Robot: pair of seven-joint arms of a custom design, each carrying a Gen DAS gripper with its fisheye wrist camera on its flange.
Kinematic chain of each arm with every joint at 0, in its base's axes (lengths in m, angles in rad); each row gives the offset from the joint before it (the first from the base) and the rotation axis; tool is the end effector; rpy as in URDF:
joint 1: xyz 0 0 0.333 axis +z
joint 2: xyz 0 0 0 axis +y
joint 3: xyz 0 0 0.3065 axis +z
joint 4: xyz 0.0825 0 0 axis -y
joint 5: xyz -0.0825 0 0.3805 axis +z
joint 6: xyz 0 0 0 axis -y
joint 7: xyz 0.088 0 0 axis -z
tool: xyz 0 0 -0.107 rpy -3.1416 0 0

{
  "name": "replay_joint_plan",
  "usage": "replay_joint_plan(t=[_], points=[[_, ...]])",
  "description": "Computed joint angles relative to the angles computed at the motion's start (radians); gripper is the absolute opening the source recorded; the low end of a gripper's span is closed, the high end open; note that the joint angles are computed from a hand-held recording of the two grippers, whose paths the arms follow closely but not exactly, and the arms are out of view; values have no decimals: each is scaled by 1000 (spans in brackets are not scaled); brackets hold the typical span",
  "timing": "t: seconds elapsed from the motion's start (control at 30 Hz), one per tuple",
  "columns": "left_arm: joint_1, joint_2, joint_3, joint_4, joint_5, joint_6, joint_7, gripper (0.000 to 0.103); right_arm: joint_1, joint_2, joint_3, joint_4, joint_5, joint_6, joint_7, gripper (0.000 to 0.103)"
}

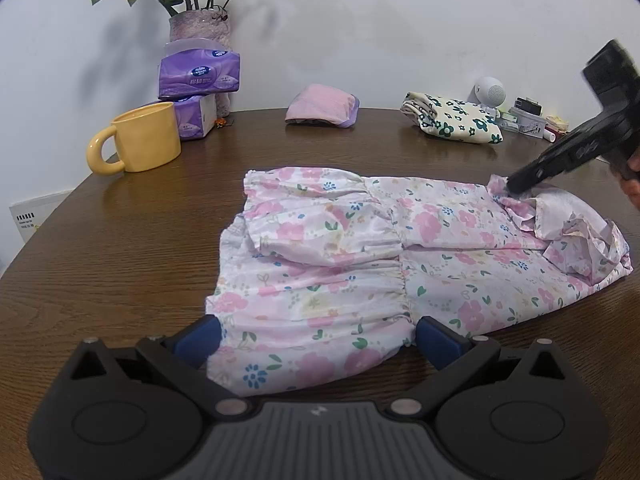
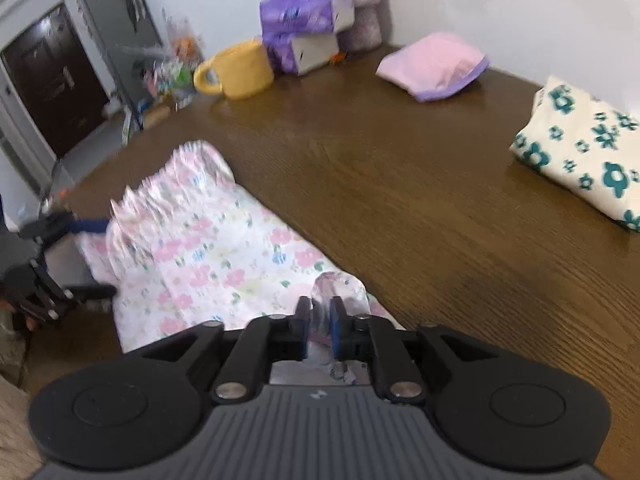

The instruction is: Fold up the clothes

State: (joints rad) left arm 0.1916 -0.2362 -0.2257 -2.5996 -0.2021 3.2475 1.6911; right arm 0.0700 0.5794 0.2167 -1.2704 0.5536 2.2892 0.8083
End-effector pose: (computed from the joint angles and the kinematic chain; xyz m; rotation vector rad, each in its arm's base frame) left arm 0.4723 0.0013 0.4342 -1.7238 1.6594 -0.7761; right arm 0.7274 0.1829 0.4712 -2.1853 1.0041 -0.0744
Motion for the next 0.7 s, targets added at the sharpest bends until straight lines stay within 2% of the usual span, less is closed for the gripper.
replay_joint_plan(t=[0.03,0.1,0.17,0.23,0.4,0.43,0.5,0.57,0.63,0.7], points=[[2,0,-2,0,1,0,-1,103,-14,-25,10,-35,30,24,-13,37],[1,0,-1,0,1,0,-1,103,-40,-103,29,-145,114,117,-63,60],[1,-1,-1,-1,2,0,-1,103,-45,-167,25,-229,169,179,-86,64],[1,-1,0,-1,2,0,-1,103,-40,-228,7,-313,212,233,-69,75],[2,1,-1,0,4,2,-2,103,-27,-365,-34,-526,359,352,-45,86],[-21,1,22,0,-2,4,3,103,-22,-388,-43,-564,395,373,-46,86],[-118,1,116,1,-25,4,30,103,-10,-427,-62,-633,469,399,-55,86],[-182,-4,177,5,-45,-7,61,103,5,-459,-85,-692,539,416,-59,86],[-178,-12,169,2,-46,4,85,103,19,-486,-105,-739,606,424,-74,86],[-102,-21,89,-5,-32,21,92,103,36,-515,-121,-785,674,433,-126,85]])
